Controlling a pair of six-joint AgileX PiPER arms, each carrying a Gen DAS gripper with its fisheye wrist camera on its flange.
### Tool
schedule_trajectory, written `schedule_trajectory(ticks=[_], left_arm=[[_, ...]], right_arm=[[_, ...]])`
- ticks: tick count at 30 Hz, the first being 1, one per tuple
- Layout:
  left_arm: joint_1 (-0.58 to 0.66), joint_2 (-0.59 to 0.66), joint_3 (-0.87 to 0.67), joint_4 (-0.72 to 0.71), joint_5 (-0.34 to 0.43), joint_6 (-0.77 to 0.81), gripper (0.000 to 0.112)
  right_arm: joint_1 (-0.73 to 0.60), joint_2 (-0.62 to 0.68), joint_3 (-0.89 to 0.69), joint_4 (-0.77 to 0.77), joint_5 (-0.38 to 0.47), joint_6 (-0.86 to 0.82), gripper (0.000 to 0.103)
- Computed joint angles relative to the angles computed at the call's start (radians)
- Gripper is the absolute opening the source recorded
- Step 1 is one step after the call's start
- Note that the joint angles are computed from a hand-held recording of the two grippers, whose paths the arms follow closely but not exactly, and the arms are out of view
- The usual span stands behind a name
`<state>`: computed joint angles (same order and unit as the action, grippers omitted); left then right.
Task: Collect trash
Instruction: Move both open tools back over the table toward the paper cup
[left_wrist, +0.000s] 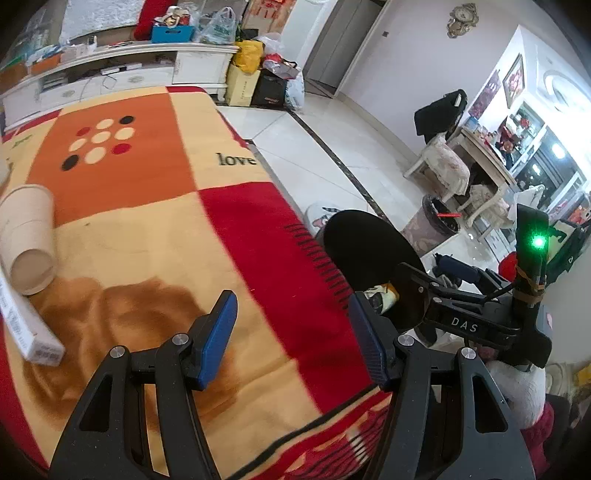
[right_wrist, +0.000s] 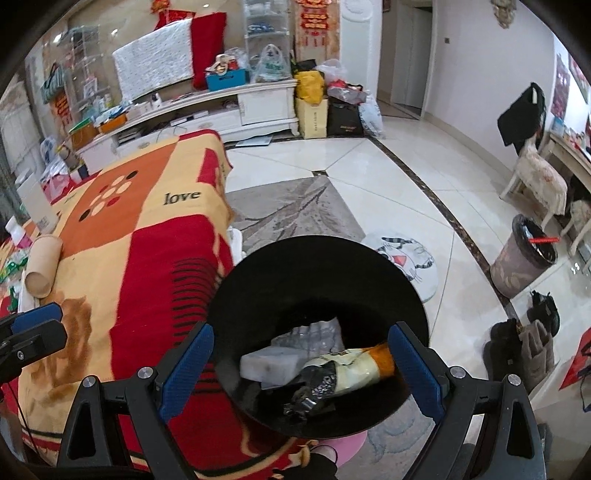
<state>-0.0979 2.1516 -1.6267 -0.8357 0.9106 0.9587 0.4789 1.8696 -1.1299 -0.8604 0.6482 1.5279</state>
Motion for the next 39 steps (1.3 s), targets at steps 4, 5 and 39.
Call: schedule_trajectory(ticks=[4, 5, 39], left_arm=[[0.031, -0.014, 0.022, -0.014, 0.000, 0.020, 0.062], [0.034, -0.016, 0.024, -0.016, 0.000, 0.021, 0.062], [0.449, 0.063, -0.125, 0.096, 0.043, -0.061, 0.062]], right_arm=[[0.024, 0.023, -0.046, 0.022, 0.025, -0.036, 0.094], [0.030, 0.030, -0.061, 0.030, 0.035, -0.047, 0.094], [0.139, 0.397, -0.707, 0.494, 0.000, -0.622, 0.094]])
